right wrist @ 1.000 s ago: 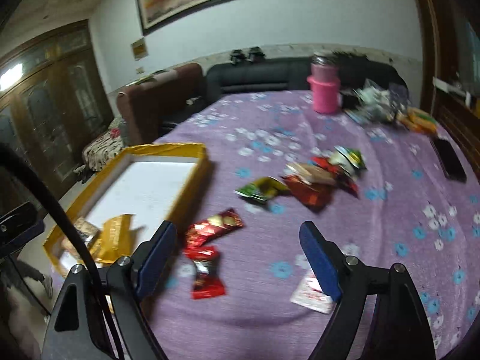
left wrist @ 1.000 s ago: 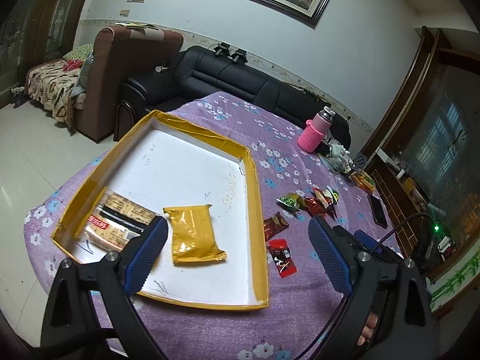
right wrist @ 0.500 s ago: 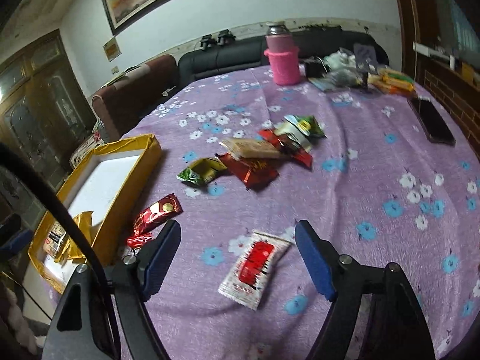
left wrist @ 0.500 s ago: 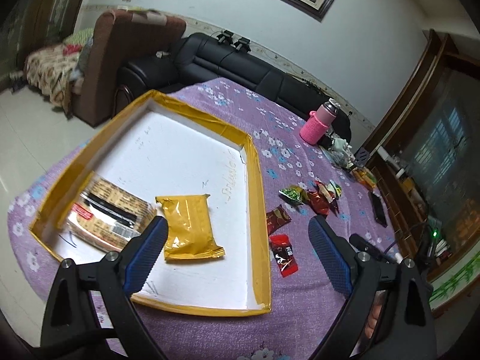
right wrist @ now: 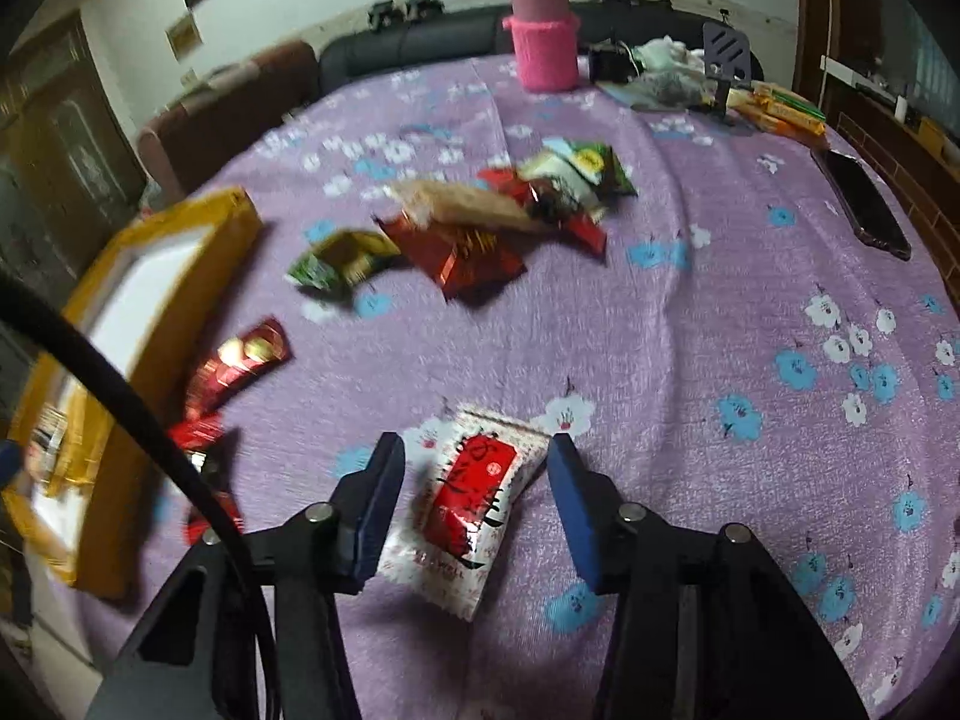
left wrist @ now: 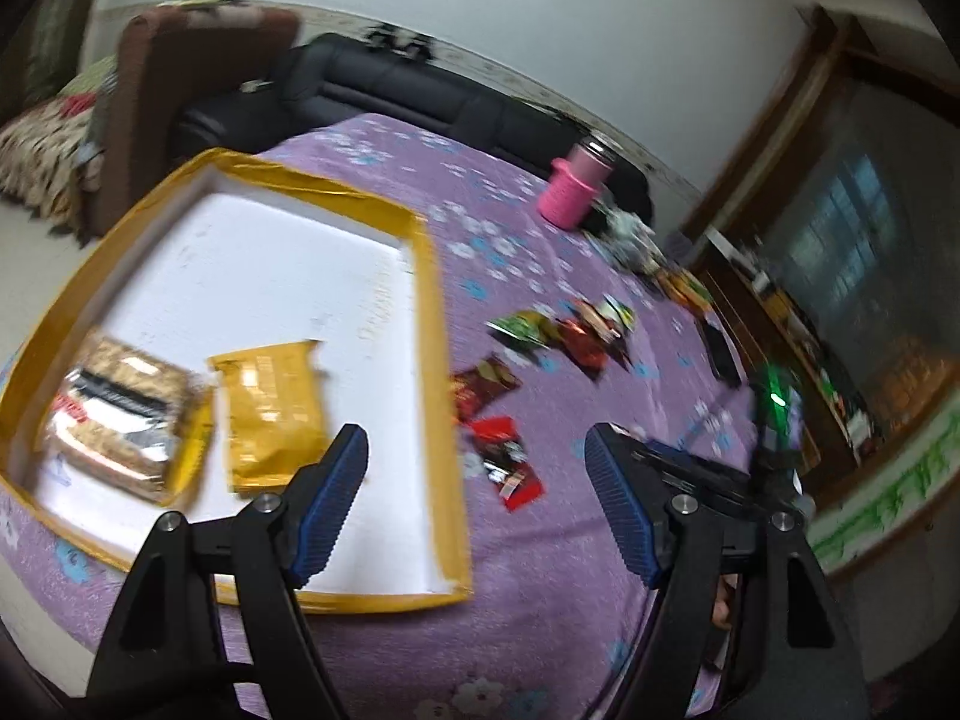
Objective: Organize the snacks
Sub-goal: 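Grasp the white-red ALL'S WELL packet with the right tool while the left tool grasps a red candy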
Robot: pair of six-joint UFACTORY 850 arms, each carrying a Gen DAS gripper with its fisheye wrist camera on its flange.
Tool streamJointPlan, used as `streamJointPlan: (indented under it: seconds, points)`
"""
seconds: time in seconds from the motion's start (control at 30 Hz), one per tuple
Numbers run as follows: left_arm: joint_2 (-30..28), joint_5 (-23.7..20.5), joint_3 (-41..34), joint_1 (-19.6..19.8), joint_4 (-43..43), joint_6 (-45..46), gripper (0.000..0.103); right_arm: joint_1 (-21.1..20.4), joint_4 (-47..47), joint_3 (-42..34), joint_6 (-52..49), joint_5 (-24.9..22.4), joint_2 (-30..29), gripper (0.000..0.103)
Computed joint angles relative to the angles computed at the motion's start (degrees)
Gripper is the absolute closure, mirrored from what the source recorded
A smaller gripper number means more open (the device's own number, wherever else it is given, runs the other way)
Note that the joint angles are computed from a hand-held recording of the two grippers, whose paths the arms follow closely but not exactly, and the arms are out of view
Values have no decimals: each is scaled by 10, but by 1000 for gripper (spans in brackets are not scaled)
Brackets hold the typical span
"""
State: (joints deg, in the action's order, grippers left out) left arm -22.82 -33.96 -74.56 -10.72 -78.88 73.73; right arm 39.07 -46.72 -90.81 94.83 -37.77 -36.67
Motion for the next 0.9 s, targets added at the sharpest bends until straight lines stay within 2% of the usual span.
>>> streamJointPlan:
  seconds: [0.07,0.13,0.2,0.27,0.4,0.6,0.63,0.7,0.73,0.8,0.9]
  points:
    - [-1,-8,-5,-11,21,0,28,4,-12,-7,-12,-16,-5,73]
    - [-7,-23,-15,-26,54,-13,28,4,-17,-2,-17,-15,-1,77]
    - [-14,-21,-28,-42,92,-33,28,1,-26,10,-9,-10,7,79]
    - [-28,2,-48,-64,154,-80,28,-3,-42,28,15,0,18,79]
    - [-65,24,-94,-91,280,-191,29,-15,-88,78,90,52,47,79]
    - [-113,25,-147,-115,437,-334,33,-21,-155,111,174,98,63,78]
    - [-113,46,-145,-122,474,-357,38,-22,-163,115,183,104,65,78]
    - [-115,58,-146,-131,531,-396,47,-23,-168,117,189,110,67,78]
    - [-115,66,-146,-133,543,-405,55,-24,-170,119,191,113,68,78]
    - [-117,67,-149,-129,530,-398,64,-25,-170,119,190,115,68,78]
    - [-124,55,-162,-122,497,-390,65,-25,-172,122,192,116,69,78]
